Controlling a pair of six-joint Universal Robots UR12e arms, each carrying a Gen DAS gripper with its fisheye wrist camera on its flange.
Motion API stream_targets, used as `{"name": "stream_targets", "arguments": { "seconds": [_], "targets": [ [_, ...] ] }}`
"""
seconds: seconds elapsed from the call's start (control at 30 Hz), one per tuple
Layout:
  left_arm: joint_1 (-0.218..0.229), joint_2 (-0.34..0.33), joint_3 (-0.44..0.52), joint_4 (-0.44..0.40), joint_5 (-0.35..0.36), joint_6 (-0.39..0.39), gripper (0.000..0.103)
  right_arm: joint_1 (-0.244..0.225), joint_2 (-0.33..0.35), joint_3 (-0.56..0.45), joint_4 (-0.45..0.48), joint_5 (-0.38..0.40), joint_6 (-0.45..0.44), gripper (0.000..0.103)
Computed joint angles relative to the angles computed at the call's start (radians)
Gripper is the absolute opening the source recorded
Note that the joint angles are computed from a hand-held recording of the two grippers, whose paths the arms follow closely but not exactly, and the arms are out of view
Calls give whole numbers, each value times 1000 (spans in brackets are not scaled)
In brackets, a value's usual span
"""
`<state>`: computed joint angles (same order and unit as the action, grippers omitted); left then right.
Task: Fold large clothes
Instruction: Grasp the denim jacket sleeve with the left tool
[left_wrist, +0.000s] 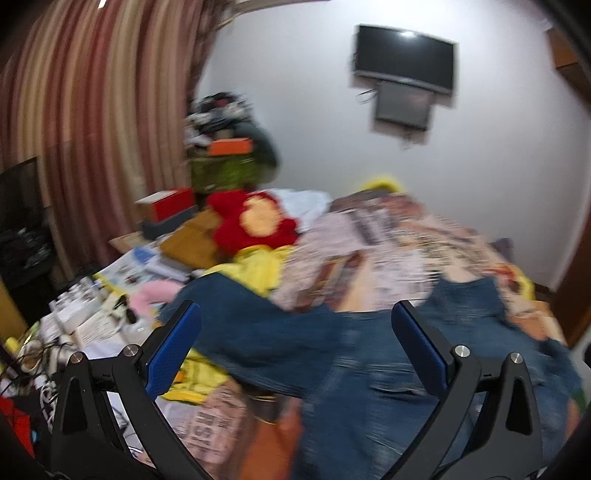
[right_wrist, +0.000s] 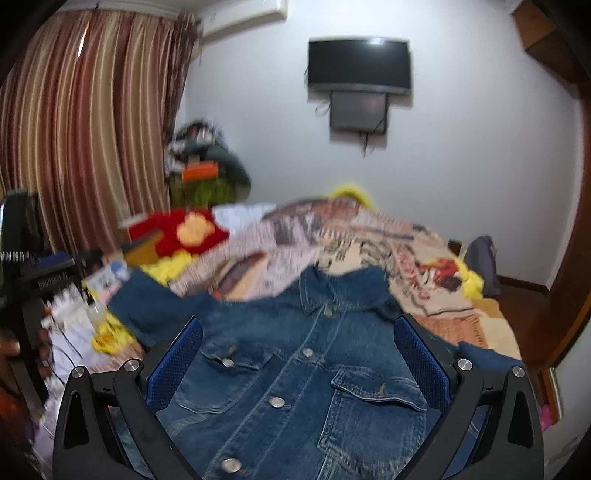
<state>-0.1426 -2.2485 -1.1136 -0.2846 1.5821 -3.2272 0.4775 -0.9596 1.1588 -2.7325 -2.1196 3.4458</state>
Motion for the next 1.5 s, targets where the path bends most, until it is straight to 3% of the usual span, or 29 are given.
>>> {"name": "stream_targets", "arguments": {
  "seconds": [0.1, 0.2, 0.33, 0.53, 0.63, 0.87, 0.93, 1.1, 1.27, 1.37, 1.47, 1.5],
  "targets": [
    [4, -52, 64, -97, 47, 4, 103, -28, 37, -49, 100, 32, 15, 103],
    [15, -100, 128, -201, 41, -29, 103, -55, 64, -89, 193, 81, 53, 103],
    [41, -158, 219, -368, -56, -106, 103, -89, 101, -131, 247, 140, 69, 103],
    [74, -232, 349, -601, -189, -174, 103, -109, 167, -217, 271, 139, 26, 103],
    [92, -254, 377, -656, -256, -213, 103, -119, 200, -270, 280, 147, -4, 103],
    [141, -281, 369, -665, -456, -397, 93, -137, 262, -376, 315, 152, -22, 103],
    [146, -287, 372, -661, -452, -429, 86, -142, 265, -378, 332, 175, 2, 103],
    [148, -310, 405, -632, -367, -448, 84, -143, 267, -372, 384, 192, 13, 103],
    [159, -342, 451, -613, -385, -484, 72, -133, 256, -352, 386, 139, -20, 103],
    [152, -342, 461, -620, -359, -452, 51, -126, 240, -325, 373, 96, -38, 103],
    [137, -336, 477, -645, -288, -412, 31, -123, 223, -303, 382, 75, -44, 103],
    [130, -332, 484, -656, -259, -396, 20, -122, 216, -293, 390, 71, -36, 103]
  ]
}}
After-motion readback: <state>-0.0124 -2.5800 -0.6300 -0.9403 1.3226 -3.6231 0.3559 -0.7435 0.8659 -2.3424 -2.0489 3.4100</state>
